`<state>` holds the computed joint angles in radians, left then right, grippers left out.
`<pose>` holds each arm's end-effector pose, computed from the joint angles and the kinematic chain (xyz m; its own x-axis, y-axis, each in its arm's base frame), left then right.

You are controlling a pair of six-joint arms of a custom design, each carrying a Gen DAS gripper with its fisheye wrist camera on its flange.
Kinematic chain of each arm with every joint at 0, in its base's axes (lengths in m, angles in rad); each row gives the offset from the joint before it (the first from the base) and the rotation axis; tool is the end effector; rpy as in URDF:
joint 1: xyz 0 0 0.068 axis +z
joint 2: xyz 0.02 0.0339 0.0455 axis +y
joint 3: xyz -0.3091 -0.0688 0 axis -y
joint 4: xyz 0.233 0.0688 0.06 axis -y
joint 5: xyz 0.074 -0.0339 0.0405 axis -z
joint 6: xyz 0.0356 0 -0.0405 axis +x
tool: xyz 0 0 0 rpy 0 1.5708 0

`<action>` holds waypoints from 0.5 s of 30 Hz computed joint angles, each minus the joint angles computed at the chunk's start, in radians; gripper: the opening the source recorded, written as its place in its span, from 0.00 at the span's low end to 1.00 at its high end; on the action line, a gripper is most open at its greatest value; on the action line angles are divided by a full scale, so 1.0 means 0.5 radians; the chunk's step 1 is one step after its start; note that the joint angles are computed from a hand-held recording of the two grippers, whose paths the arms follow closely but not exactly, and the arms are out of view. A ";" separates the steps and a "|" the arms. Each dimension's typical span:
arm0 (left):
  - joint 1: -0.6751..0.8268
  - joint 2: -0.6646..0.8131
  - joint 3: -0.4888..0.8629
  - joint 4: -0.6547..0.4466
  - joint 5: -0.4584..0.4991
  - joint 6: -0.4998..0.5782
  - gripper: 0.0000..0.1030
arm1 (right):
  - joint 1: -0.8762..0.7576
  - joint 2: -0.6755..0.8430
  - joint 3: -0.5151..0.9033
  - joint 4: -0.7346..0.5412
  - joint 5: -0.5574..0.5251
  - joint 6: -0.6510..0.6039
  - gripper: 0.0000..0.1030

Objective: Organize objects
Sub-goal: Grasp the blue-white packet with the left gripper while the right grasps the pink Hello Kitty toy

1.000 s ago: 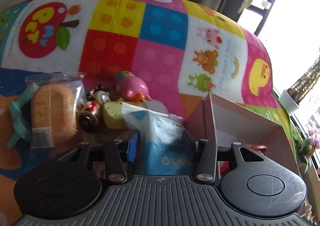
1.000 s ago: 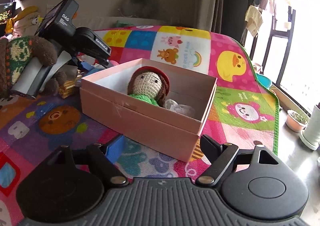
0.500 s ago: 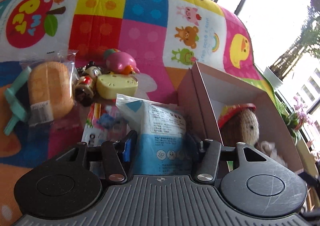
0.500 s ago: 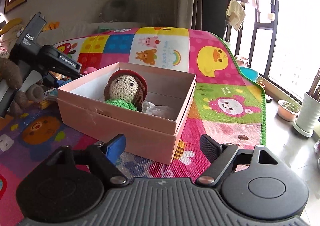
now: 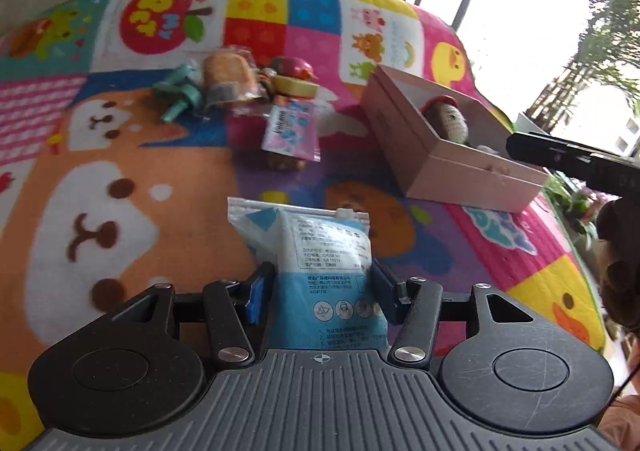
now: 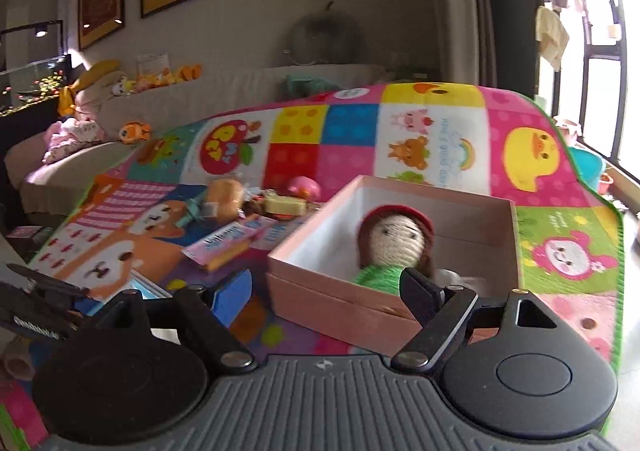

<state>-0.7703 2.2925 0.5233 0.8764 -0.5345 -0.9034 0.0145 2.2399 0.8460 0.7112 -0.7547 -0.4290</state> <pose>0.2299 -0.1978 0.0238 -0.6365 -0.3242 -0.6998 -0.2101 0.9459 -0.2471 0.3889 0.0300 0.0741 -0.3482 -0.3081 -0.8853 -0.7553 0.6516 0.0703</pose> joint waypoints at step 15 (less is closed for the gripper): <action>0.081 0.308 0.018 0.441 -0.194 0.091 0.60 | 0.901 0.513 1.459 -1.219 0.915 0.383 0.79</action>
